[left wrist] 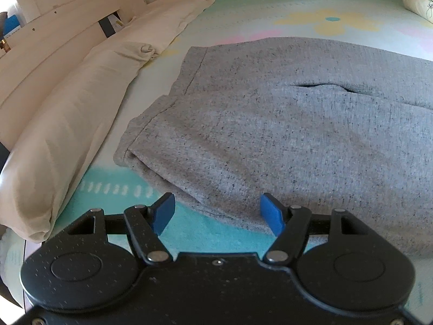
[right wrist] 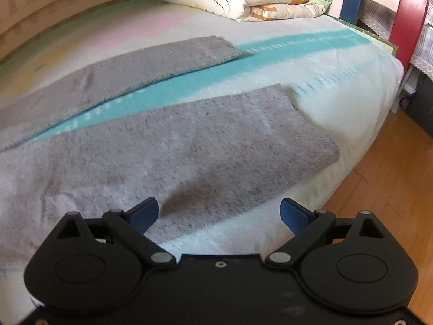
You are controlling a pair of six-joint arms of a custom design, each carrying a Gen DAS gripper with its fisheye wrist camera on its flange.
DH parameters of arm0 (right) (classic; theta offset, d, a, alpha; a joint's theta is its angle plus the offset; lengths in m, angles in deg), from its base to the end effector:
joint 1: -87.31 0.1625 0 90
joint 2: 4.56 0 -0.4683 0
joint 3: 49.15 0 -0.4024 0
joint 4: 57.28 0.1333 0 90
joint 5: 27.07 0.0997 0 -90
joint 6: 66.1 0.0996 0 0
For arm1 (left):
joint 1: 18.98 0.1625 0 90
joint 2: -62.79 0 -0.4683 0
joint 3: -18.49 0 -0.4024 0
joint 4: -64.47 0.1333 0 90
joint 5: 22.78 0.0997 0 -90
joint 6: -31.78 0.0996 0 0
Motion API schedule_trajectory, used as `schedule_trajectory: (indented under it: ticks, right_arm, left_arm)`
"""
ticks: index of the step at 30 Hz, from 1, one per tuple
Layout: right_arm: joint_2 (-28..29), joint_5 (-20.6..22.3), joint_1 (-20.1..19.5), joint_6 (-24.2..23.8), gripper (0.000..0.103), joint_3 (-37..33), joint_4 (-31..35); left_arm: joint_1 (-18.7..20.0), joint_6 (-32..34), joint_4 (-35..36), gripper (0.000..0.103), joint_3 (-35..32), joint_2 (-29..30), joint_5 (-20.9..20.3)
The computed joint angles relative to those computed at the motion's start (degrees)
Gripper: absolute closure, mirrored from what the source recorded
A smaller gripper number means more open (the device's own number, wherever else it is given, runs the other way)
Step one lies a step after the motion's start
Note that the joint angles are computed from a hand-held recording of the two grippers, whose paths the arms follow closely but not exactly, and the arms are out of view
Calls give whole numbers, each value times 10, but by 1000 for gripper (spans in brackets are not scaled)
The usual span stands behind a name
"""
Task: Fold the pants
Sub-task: 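Move the right gripper to the leg hem while the left gripper approaches the waistband, then close the right gripper on the sweatpants leg hem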
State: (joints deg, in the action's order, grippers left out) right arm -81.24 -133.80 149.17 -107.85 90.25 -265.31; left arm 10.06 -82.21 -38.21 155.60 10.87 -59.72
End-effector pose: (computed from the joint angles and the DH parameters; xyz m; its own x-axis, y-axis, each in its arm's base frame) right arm -0.1094 -0.4263 0.2882 -0.7255 0.1585 0.6697 -0.2877 0.8142 -0.5043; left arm -0.1550 -0.3296 0.0171 -0.3924 -0.4974 -0.7737 0.2355 0.7588 -0.6072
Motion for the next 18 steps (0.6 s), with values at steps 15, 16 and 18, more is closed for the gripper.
schedule_trajectory:
  ticks: [15, 16, 18]
  right_arm:
    - [-8, -22, 22, 16, 90, -8, 28]
    - [-11, -28, 18, 18, 87, -7, 28]
    - [-16, -39, 15, 31, 79, -6, 31]
  left_arm:
    - [-9, -2, -8, 31, 12, -11, 0]
    - [-10, -4, -6, 31, 13, -10, 0]
    - [-13, -5, -5, 31, 14, -12, -2]
